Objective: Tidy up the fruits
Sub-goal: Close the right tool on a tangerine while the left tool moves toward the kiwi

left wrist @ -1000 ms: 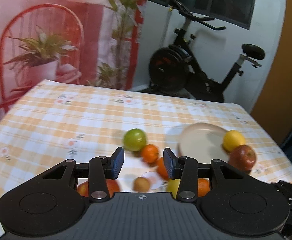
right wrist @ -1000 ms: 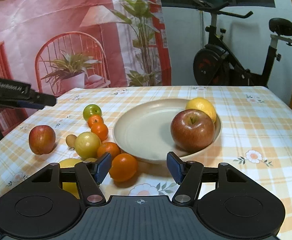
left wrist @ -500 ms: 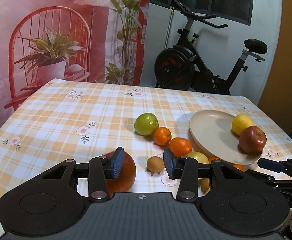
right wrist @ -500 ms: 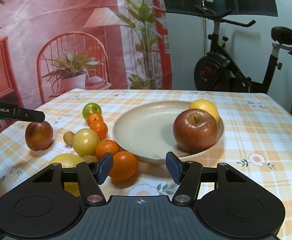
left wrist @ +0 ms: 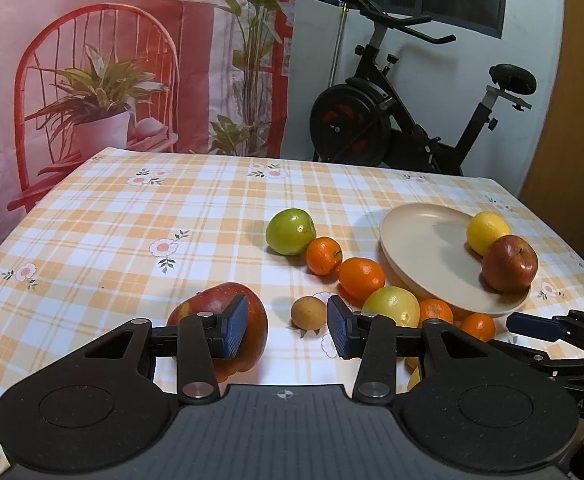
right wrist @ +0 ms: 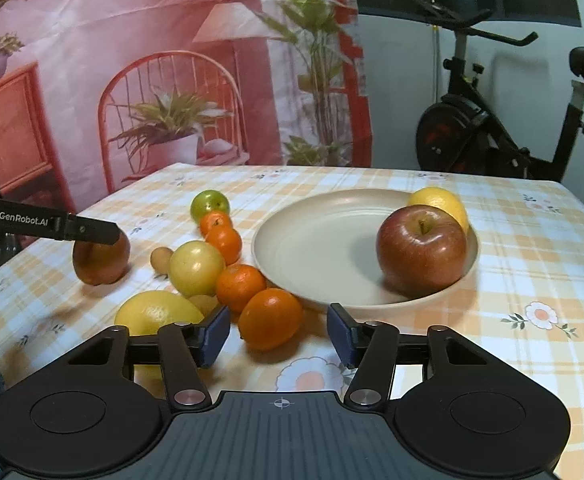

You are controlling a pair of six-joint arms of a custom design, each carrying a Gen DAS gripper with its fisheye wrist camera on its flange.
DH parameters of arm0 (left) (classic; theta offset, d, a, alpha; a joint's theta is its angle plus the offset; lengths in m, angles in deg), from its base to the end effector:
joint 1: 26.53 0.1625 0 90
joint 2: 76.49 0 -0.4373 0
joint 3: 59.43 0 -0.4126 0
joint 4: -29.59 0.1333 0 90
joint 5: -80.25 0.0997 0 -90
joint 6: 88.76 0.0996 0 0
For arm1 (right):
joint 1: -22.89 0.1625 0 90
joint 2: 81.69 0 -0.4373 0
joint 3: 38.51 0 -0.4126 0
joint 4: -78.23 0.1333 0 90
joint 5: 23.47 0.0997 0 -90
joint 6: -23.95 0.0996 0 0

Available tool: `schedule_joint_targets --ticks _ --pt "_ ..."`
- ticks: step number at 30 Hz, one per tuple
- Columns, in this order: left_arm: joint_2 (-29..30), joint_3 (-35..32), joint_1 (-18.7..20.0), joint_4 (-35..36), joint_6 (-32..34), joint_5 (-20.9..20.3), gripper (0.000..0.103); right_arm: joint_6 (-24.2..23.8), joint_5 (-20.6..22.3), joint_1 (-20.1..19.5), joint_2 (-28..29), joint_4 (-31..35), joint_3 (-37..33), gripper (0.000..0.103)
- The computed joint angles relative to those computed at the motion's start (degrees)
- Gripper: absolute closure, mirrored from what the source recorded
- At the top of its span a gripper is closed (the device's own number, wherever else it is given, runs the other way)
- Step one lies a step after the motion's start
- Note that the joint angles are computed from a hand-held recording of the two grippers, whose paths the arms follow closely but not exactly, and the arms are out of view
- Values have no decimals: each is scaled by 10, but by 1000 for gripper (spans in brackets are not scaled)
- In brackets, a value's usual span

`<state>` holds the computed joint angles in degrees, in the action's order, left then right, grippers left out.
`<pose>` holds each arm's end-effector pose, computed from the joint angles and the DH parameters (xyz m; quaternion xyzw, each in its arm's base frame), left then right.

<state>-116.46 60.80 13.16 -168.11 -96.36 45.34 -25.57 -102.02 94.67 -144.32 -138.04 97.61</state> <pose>-0.2626 -0.4973 0.0321 0.2115 0.8422 -0.4015 0.2913 0.0027 -0.4813 0.1756 0.2831 -0.8463 0.4170 0.1723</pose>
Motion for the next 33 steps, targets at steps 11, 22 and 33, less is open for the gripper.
schedule_joint_targets --ticks 11,22,33 --pt "2 -1 -1 7 5 0 57 1 -2 -1 -5 14 -1 57" --pt "5 -4 -1 7 9 -1 57 59 -2 -3 -14 71 -19 62" --pt "11 -6 0 3 21 -5 57 81 -19 12 -8 124 -46 62"
